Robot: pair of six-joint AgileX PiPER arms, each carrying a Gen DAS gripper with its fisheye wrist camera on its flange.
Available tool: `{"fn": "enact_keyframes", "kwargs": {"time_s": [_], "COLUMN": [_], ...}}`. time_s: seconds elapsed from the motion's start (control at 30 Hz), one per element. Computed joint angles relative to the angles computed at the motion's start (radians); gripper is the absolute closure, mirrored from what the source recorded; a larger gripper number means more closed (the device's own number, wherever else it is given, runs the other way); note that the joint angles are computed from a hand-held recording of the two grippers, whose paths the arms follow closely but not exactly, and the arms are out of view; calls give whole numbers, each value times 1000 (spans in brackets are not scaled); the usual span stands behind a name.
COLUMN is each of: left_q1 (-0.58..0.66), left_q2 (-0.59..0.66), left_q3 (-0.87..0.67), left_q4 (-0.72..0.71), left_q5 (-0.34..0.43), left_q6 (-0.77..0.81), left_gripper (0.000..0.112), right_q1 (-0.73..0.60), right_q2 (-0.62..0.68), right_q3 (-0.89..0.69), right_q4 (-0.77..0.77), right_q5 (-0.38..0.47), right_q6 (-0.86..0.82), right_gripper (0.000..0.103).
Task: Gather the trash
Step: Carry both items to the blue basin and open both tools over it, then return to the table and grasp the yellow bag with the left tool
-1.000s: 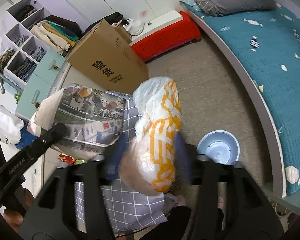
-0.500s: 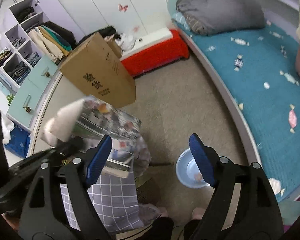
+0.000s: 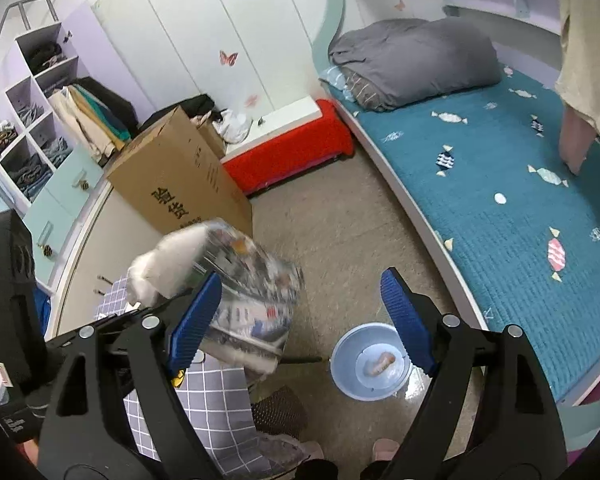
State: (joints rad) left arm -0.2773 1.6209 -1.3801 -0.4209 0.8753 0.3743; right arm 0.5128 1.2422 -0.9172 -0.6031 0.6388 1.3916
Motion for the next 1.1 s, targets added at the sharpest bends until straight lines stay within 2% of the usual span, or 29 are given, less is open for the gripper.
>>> {"fn": "enact_keyframes", "kwargs": {"time_s": [0.07, 0.1, 0.13, 0.3, 0.67, 0.93, 1.1], "left_q1": [-9, -12, -13, -19, 30, 127, 274], "left_q2": [-14, -27, -43, -75, -167, -252, -278], "left_q3": [15, 29, 46, 59, 116, 181, 209], "left_q4": [8, 7, 1, 30, 55, 64, 28], "left_q5": [-33, -56, -81, -102, -123, -114, -79], "left_q6": [-16, -21, -18, -54, -95, -98, -38], "left_gripper": [53, 50, 49, 48, 48, 47, 47], "right_q1": [0, -6, -7, 0, 58, 131, 176], "right_q2": [-13, -19, -23, -43, -26, 35, 128], "right_q3": [3, 2, 2, 10, -42, -105, -181], "right_q4": [-12, -7, -9, -14, -22, -19, 31], "right_q5": [11, 12, 16, 24, 33, 27, 5], "right_q6": [9, 1, 1, -2, -31, -50, -100], "right_gripper": [22, 22, 22, 22, 21, 20, 20]}}
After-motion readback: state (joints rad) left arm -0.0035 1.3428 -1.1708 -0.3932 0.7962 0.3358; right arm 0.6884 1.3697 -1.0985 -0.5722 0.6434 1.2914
